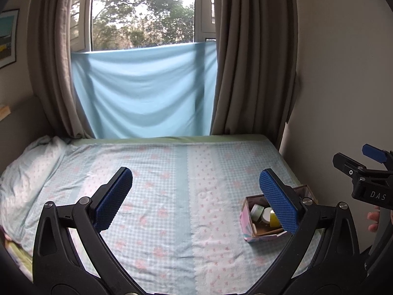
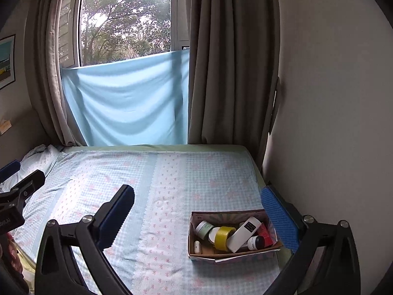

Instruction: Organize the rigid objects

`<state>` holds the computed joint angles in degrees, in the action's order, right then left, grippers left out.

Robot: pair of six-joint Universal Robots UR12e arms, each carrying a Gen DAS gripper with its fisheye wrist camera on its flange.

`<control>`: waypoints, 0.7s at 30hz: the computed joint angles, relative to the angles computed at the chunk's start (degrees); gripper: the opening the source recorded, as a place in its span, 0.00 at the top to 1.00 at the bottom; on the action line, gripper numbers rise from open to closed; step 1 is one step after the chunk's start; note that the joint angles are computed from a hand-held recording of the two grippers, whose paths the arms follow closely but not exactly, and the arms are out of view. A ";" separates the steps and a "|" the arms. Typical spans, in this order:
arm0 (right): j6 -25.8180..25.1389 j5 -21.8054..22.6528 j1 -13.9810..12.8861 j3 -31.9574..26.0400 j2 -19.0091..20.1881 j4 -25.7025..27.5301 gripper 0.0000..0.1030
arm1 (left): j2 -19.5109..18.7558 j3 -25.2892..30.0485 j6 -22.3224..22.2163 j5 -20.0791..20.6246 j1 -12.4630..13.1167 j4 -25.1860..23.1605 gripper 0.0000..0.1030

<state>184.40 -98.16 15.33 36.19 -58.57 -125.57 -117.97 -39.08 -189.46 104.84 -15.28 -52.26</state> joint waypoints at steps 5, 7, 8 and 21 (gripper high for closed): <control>-0.07 -0.58 -0.14 0.21 -0.14 -0.64 0.00 | -0.75 1.10 -0.35 -0.63 -0.15 -0.40 0.00; -0.17 -0.56 -0.20 0.26 -0.13 -0.78 0.00 | -0.96 1.32 -0.38 -0.57 -0.22 -0.22 0.00; -0.21 -0.58 -0.22 0.23 -0.11 -0.77 0.00 | -1.09 1.47 -0.37 -0.49 -0.27 -0.17 0.00; -0.27 0.20 -0.60 -1.49 0.79 0.70 0.00 | -2.66 3.96 -0.49 -0.14 -0.52 -1.65 0.00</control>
<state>184.14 -97.96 14.72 34.70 -57.78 -124.87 -120.63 -35.12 -189.95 104.70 -15.80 -53.91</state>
